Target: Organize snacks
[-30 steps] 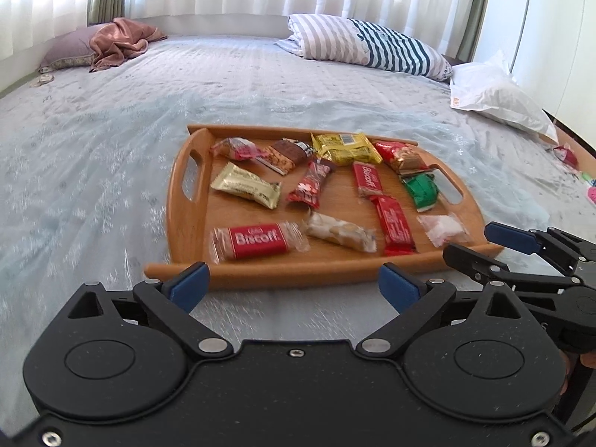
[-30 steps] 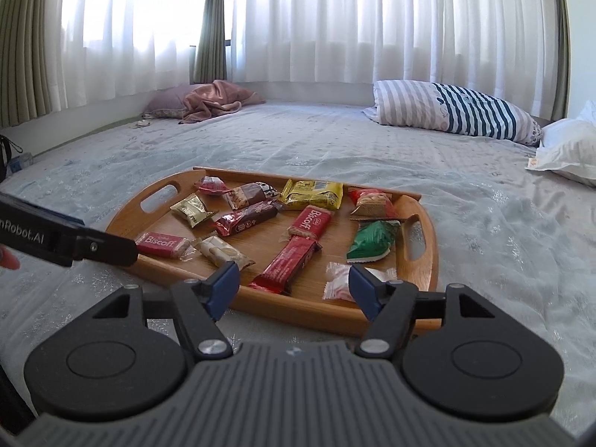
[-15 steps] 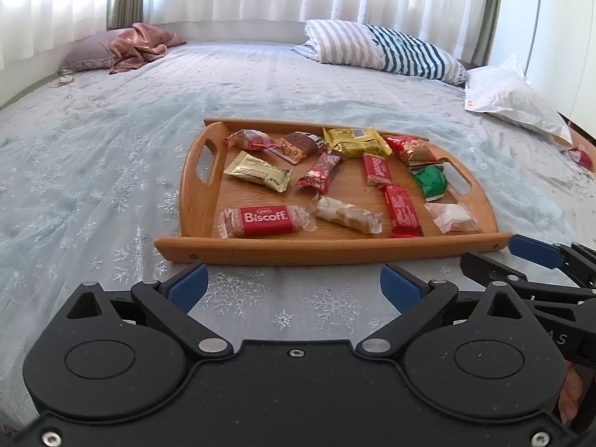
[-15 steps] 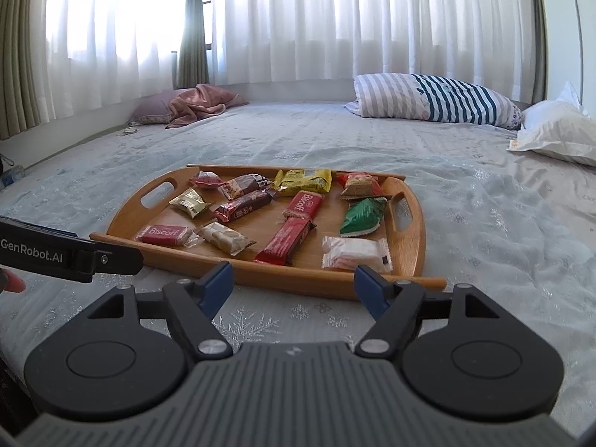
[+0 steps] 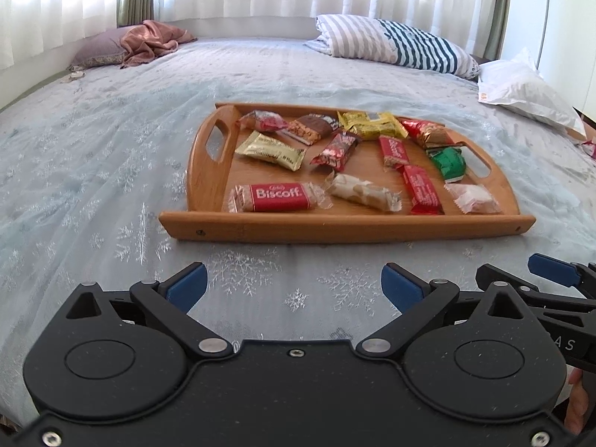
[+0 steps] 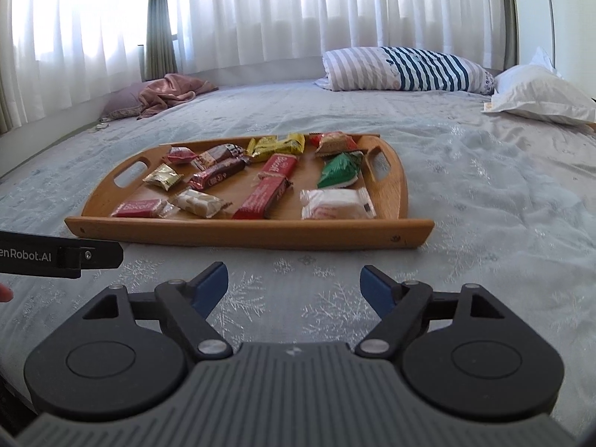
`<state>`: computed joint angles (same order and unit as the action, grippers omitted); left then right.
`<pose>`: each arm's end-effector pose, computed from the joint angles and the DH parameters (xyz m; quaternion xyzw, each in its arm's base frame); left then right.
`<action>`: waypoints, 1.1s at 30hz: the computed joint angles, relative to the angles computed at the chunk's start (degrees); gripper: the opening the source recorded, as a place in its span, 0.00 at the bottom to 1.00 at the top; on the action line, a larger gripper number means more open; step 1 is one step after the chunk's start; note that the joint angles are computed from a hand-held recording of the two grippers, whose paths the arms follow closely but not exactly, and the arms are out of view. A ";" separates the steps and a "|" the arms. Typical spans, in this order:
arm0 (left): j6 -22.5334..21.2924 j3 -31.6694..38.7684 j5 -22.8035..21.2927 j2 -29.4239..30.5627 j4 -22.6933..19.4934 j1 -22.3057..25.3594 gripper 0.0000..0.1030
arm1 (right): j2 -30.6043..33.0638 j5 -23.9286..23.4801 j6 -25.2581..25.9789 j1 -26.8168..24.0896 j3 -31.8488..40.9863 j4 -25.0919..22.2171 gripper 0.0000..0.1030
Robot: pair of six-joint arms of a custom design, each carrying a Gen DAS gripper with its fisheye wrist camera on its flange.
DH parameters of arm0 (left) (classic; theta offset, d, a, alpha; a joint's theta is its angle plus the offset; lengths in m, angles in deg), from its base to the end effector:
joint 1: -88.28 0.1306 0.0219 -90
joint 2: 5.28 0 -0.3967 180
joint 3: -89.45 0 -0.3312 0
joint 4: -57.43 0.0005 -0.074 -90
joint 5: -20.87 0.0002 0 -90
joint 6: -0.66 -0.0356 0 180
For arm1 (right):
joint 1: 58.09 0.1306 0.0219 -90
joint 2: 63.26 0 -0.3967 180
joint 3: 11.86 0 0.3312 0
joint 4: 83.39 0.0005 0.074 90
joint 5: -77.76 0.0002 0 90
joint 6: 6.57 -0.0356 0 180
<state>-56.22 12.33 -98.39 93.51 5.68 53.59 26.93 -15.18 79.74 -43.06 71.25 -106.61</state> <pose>0.4072 -0.2613 0.4685 -0.0788 0.9034 0.0006 0.4214 0.4308 0.1170 0.4310 -0.0984 0.8615 0.1029 0.4873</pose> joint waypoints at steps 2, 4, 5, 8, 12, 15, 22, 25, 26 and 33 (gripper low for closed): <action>0.29 -0.44 0.32 0.08 0.21 0.19 0.97 | 0.22 0.28 -0.52 -0.03 -0.12 -0.24 0.85; 0.32 -0.81 0.24 0.20 0.44 0.24 0.97 | 0.36 0.64 -0.90 0.06 -0.32 -0.35 0.86; 0.31 -0.99 0.19 0.28 0.54 0.28 0.97 | 0.47 0.69 -0.97 0.07 -0.34 -0.37 0.86; 0.55 -1.16 0.50 0.67 0.65 0.47 0.97 | 0.62 1.45 -0.69 0.35 -0.70 0.18 0.87; 0.67 -1.51 0.53 1.13 1.09 0.64 0.97 | 0.98 2.51 -0.27 0.87 -0.80 0.78 0.90; -0.10 -1.69 -0.23 1.44 1.53 0.50 0.98 | 1.44 2.98 -0.56 1.10 -0.61 0.99 0.94; -0.93 -2.11 -0.70 1.84 2.37 0.62 1.00 | 2.71 4.09 -0.60 1.52 0.91 -0.86 1.00; -1.00 -2.26 -0.61 1.84 2.65 0.63 1.00 | 3.23 4.51 0.20 1.74 1.62 -1.87 1.00; -1.27 -2.37 -0.49 1.88 2.90 0.70 1.00 | 3.34 4.65 0.45 1.84 1.75 -2.01 1.00; -2.52 -3.15 -0.65 1.97 4.50 0.81 1.00 | 4.14 6.08 1.34 2.45 2.71 -3.04 1.00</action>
